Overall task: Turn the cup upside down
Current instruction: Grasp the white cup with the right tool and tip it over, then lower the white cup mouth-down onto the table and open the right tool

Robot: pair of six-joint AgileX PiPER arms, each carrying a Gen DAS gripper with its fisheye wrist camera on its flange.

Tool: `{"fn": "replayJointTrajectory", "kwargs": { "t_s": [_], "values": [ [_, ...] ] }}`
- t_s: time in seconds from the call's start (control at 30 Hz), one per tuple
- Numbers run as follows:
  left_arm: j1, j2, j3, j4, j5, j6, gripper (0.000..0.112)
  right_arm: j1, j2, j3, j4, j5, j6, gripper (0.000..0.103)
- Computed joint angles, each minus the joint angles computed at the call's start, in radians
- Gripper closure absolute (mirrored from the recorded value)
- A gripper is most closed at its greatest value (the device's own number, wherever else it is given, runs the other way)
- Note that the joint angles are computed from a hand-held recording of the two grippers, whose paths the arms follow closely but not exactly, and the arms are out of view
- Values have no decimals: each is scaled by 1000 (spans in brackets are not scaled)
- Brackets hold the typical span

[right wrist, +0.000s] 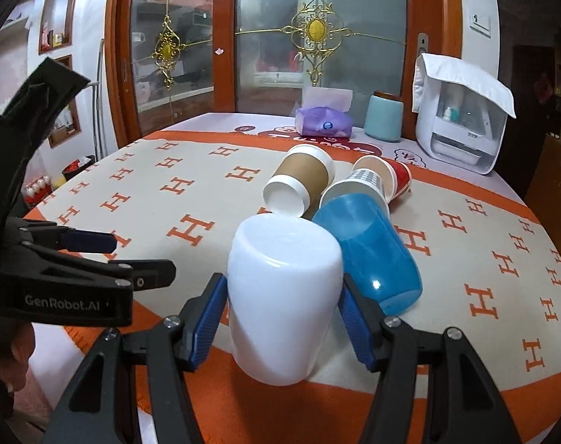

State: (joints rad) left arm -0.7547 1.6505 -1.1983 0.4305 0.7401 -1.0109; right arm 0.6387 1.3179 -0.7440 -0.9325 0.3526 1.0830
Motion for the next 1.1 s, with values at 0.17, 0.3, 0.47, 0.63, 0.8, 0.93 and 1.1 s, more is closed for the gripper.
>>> {"fn": "replayJointTrajectory", "kwargs": {
  "t_s": [0.17, 0.3, 0.47, 0.63, 0.8, 0.93, 1.1],
  "values": [
    [-11, -3, 19, 49, 2, -44, 31, 25, 1, 14, -99, 19, 105, 42],
    [-17, -5, 28, 72, 4, -66, 31, 56, -4, 29, -115, 36, 128, 43],
    [-24, -11, 34, 80, 5, -78, 31, 97, 3, 41, -151, 78, 181, 43],
    [-32, -30, 47, 96, 9, -95, 31, 81, -20, 34, -29, 51, 40, 36],
    [-54, -51, 47, 118, 33, -115, 22, 89, -78, 39, 39, 55, 13, 28],
    [-88, -74, 41, 156, 76, -147, 20, 115, -126, 32, 61, 109, 2, 27],
    [-139, -90, 12, 197, 169, -192, 18, 120, -210, 35, 172, 148, -82, 27]
  ]
}}
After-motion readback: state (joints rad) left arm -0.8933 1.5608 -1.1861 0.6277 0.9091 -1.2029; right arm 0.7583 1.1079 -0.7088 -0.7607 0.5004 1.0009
